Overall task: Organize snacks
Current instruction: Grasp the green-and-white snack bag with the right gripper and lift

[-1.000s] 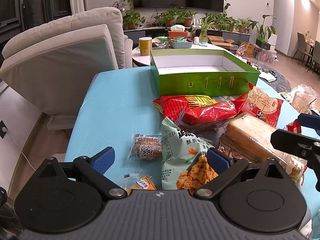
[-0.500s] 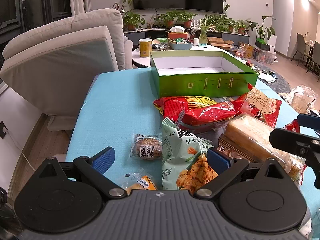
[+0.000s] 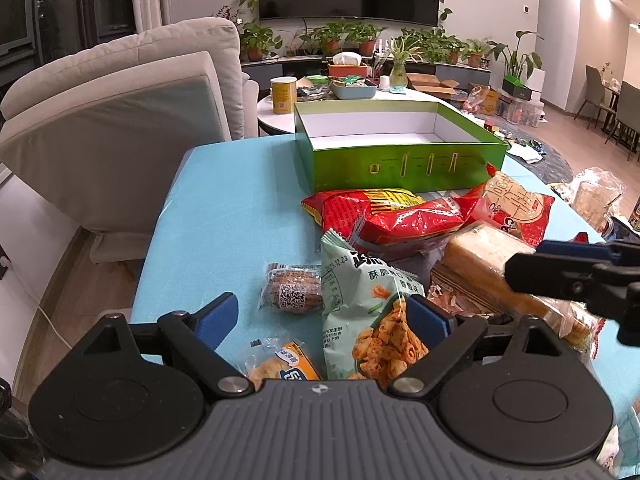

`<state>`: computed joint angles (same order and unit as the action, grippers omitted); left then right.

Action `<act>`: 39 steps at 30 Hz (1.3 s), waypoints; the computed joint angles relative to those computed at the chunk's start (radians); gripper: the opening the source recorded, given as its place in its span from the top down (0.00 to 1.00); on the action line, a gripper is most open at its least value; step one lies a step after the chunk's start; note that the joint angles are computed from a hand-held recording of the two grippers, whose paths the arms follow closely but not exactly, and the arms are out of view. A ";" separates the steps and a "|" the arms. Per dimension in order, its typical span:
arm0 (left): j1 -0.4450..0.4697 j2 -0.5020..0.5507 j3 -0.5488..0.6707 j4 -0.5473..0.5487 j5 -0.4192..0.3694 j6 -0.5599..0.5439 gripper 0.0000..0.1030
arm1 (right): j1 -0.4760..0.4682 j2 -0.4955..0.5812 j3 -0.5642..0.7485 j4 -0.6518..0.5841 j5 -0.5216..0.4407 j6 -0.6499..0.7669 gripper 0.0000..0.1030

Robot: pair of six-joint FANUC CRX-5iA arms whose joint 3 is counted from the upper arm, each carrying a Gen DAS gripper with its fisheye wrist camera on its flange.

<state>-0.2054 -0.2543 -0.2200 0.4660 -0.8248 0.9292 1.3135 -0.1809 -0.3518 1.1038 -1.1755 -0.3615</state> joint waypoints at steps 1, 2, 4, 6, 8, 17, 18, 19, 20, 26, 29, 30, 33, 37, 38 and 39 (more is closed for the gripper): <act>0.000 0.001 0.001 0.000 -0.003 -0.001 0.14 | -0.003 -0.001 0.002 -0.006 0.015 0.005 0.02; 0.001 0.000 0.001 0.001 -0.005 -0.004 0.14 | -0.008 -0.001 0.004 -0.014 0.032 0.013 0.02; 0.001 0.000 0.000 0.001 -0.009 -0.010 0.15 | -0.015 0.004 0.012 -0.027 0.050 0.022 0.02; 0.003 0.001 0.002 0.000 -0.017 -0.018 0.17 | -0.023 0.011 0.024 -0.048 0.063 0.033 0.02; 0.004 0.005 0.005 -0.001 -0.024 -0.021 0.18 | -0.027 0.012 0.030 -0.067 0.072 0.039 0.02; 0.024 0.028 0.006 0.063 -0.090 -0.109 0.21 | -0.068 0.008 0.040 -0.159 0.159 0.054 0.02; 0.023 0.031 0.008 0.064 -0.096 -0.115 0.21 | -0.072 0.009 0.046 -0.171 0.164 0.057 0.02; 0.021 0.033 0.009 0.057 -0.098 -0.119 0.21 | -0.076 0.011 0.049 -0.183 0.170 0.057 0.02; 0.017 0.035 0.011 0.051 -0.099 -0.121 0.21 | -0.083 0.010 0.052 -0.197 0.183 0.062 0.02; 0.017 0.058 0.018 0.073 -0.116 -0.137 0.20 | -0.123 0.013 0.067 -0.266 0.248 0.086 0.02; 0.017 0.073 0.026 0.085 -0.128 -0.150 0.20 | -0.139 0.018 0.075 -0.300 0.272 0.105 0.02; 0.016 0.080 0.030 0.091 -0.134 -0.156 0.24 | -0.145 0.018 0.074 -0.307 0.289 0.114 0.02; 0.015 0.107 0.042 0.120 -0.170 -0.196 0.38 | -0.163 0.026 0.086 -0.359 0.336 0.176 0.02; -0.006 0.095 0.038 0.095 -0.138 -0.201 0.44 | -0.162 0.041 0.103 -0.367 0.329 0.204 0.02; -0.006 0.094 0.040 0.103 -0.141 -0.202 0.46 | -0.159 0.040 0.102 -0.357 0.326 0.203 0.03; -0.006 0.091 0.043 0.108 -0.138 -0.203 0.46 | -0.157 0.035 0.095 -0.341 0.328 0.194 0.04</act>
<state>-0.2117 -0.1631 -0.1767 0.5741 -0.9626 0.7265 1.1566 -0.1463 -0.2568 0.7625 -0.8473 -0.1673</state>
